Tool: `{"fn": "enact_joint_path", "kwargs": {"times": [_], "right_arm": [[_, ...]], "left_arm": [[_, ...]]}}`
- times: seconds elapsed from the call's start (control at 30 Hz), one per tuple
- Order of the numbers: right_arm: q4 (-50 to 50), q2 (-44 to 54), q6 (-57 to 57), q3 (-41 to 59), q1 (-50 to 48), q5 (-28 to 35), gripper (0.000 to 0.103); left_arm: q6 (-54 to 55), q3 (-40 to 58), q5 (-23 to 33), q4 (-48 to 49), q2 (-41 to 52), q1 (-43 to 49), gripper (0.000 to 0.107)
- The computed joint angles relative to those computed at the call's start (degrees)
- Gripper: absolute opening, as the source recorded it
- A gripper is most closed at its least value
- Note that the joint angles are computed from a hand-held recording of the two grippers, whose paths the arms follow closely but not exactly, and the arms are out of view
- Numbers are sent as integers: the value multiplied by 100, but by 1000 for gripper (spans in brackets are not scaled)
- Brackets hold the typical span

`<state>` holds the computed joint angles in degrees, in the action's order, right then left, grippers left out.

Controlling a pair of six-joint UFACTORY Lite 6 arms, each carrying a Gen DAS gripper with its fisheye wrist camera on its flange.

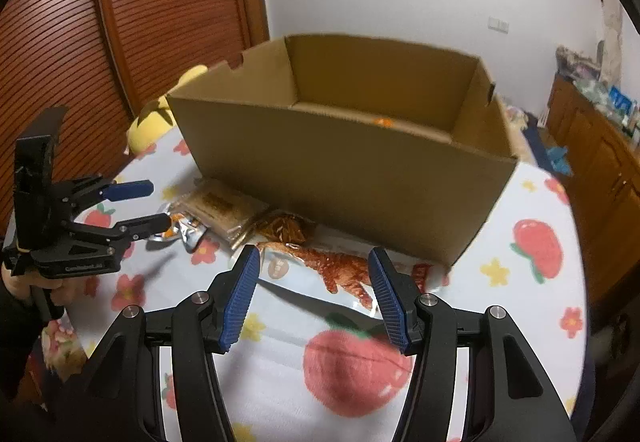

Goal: Organize snacks
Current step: 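Reach the left tool to the orange-silver pack while the right tool reaches the chicken-feet pack, then grasp the chicken-feet pack with the right tool while the left tool grasps the orange-silver pack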

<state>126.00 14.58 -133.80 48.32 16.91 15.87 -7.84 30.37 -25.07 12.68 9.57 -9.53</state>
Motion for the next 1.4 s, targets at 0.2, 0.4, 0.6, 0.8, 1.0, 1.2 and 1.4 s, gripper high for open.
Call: {"fn": "enact_joint_path", "kwargs": {"times": [0.2, 0.4, 0.6, 0.8, 1.0, 1.2, 1.4], "right_arm": [[-802, 750, 594, 690, 61, -102, 58], [-2172, 1148, 1905, 1111, 3, -65, 57], [-2436, 1026, 2079, 858, -126, 163, 58], [-2922, 719, 2463, 491, 60, 273, 57], [-2346, 474, 1853, 364, 416, 37, 57], [-2269, 1042, 1766, 1086, 379, -286, 63], [-3558, 1762, 3072, 1797, 94, -113, 63]], "left_arm": [[-201, 350, 69, 291, 432, -17, 60], [-360, 530, 193, 403, 702, -113, 59], [-114, 339, 152, 144, 591, -226, 59], [-62, 27, 76, 149, 403, -286, 59], [-250, -41, 20, 280, 333, -275, 59], [-411, -25, -49, 449, 386, -159, 59], [-432, -56, -92, 417, 424, -125, 59]]}}
